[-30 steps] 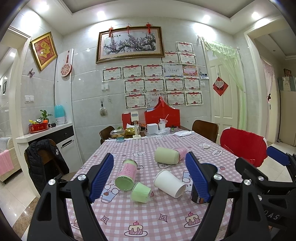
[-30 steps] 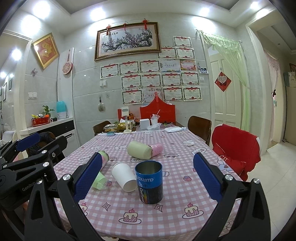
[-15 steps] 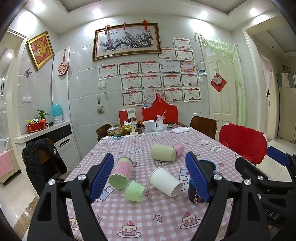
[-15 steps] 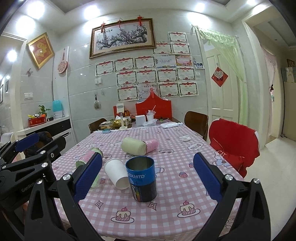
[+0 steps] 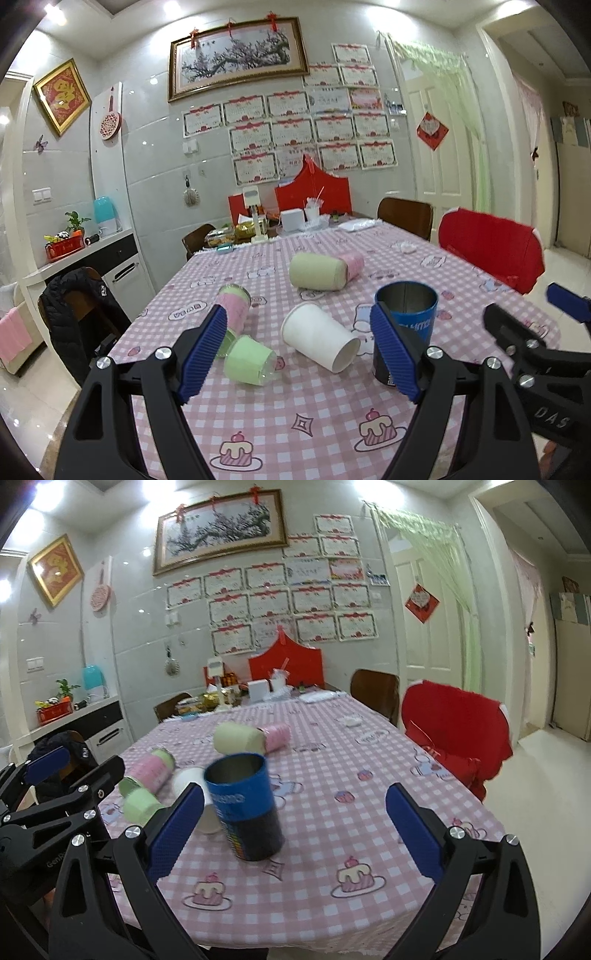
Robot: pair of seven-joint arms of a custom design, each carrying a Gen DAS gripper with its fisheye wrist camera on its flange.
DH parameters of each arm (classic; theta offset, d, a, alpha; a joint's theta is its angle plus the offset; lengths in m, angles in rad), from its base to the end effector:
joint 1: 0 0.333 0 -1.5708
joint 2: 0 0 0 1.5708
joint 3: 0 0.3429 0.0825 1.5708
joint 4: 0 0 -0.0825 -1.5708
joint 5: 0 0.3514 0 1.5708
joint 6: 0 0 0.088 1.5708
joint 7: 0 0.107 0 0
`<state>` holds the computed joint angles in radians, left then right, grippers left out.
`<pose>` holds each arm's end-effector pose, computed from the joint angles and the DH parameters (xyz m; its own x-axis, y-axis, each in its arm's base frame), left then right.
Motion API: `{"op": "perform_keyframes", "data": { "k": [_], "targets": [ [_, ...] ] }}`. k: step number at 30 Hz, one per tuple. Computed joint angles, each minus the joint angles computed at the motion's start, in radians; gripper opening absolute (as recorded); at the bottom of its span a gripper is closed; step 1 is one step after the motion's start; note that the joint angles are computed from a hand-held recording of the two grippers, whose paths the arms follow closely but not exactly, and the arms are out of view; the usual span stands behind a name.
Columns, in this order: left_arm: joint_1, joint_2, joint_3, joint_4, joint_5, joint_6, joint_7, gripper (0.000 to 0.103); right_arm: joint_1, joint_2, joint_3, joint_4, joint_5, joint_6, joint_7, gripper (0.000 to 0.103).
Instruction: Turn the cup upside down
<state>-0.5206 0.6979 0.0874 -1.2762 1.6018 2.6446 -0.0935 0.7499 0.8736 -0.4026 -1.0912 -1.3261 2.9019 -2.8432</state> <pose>0.6727 -0.3631 0.4264 0.0351 -0.9842 -0.1736 -0.3130 0.1541 -0.9372 0.6600 0.4416 0.4074 0.0787 -0.9880 -0.1327 -0.3141 0.1017 -0.9439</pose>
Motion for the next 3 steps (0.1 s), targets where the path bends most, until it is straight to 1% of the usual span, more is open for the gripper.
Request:
{"op": "perform_keyframes", "data": {
  "k": [3],
  "targets": [
    [-0.005,0.066,-0.009,0.078,-0.095,-0.065,0.115,0.079,-0.018,0.007,0.029,-0.008,0.066,-0.057,-0.051,0.095]
  ]
}}
